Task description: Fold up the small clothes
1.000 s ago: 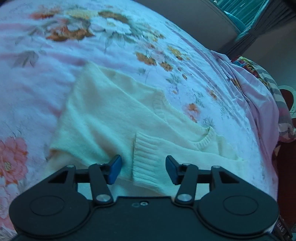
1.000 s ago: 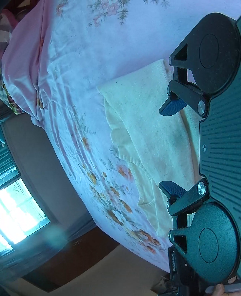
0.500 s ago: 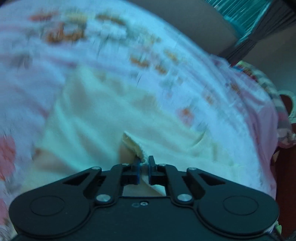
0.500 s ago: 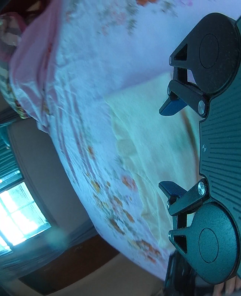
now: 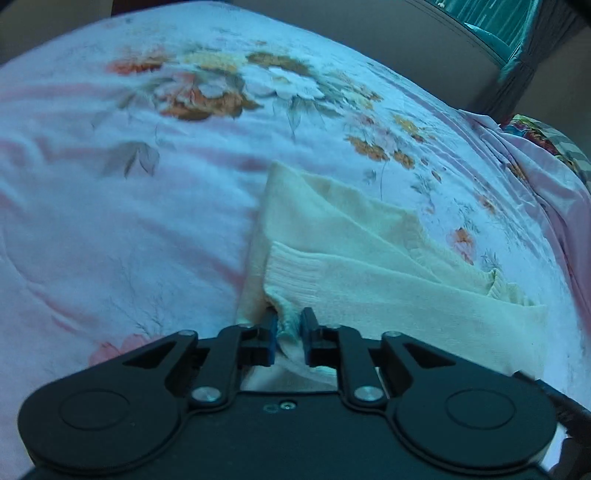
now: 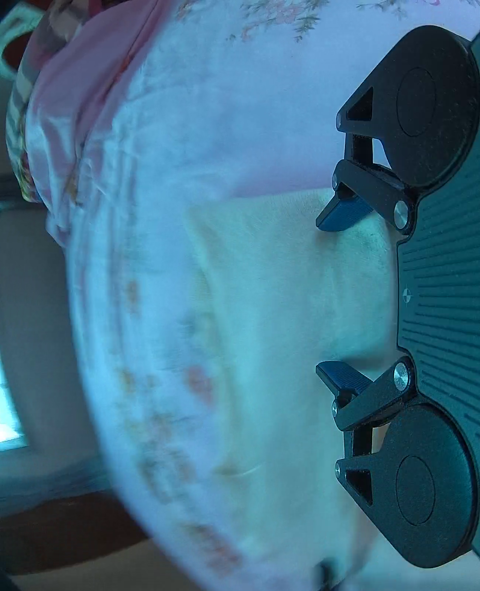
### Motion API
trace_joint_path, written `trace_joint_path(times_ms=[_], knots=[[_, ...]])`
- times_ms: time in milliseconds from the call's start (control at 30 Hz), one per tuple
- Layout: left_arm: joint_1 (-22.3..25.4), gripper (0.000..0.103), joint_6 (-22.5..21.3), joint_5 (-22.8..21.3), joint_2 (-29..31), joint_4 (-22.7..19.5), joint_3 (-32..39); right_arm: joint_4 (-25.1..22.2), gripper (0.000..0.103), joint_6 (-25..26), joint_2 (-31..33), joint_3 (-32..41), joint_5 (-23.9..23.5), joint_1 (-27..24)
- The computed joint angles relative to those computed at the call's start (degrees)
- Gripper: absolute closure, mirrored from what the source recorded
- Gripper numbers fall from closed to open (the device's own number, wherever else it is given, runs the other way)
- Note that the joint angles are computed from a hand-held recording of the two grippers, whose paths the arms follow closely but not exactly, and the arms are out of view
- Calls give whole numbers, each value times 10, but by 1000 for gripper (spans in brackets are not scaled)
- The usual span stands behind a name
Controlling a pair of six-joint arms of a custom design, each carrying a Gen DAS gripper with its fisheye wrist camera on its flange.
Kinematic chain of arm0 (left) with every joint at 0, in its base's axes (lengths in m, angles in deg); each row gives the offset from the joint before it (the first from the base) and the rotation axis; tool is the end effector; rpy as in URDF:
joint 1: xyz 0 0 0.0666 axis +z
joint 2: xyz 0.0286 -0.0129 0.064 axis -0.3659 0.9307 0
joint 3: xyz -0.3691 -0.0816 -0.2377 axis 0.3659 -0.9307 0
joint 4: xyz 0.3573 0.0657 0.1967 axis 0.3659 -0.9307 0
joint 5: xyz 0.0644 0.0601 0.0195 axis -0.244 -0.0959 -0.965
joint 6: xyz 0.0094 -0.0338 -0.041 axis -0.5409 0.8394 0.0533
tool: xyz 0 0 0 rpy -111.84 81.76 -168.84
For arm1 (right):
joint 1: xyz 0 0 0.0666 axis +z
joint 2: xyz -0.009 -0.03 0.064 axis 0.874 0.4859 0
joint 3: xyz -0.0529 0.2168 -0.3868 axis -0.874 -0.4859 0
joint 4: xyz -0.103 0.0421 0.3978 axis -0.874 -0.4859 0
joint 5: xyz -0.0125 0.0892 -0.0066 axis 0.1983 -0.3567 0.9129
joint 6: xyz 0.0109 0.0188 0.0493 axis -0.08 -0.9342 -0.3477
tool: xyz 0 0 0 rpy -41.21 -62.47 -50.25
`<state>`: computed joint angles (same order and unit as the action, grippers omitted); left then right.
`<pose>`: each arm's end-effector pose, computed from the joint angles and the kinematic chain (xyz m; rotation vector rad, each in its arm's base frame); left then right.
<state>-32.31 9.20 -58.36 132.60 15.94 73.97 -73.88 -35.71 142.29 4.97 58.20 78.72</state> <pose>0.4986 -0.1085 0.2731 0.3291 2.5564 -0.5316 0.3375 0.0911 0.2476 0.6645 2.3062 -0.1221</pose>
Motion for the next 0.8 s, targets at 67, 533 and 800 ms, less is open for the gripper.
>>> trace_joint_path(times_ms=[67,533,800], knots=[[3,78,-2,-16,-19,5,-3,-15,26,18,-1,5,9,6],[-55,59,-92,-100,-45,51,-51,-23,16,18,-2,12,2,-11],[-64,42,-117,-113,-72,36,-86,-45,16,8,0,8,31,36]])
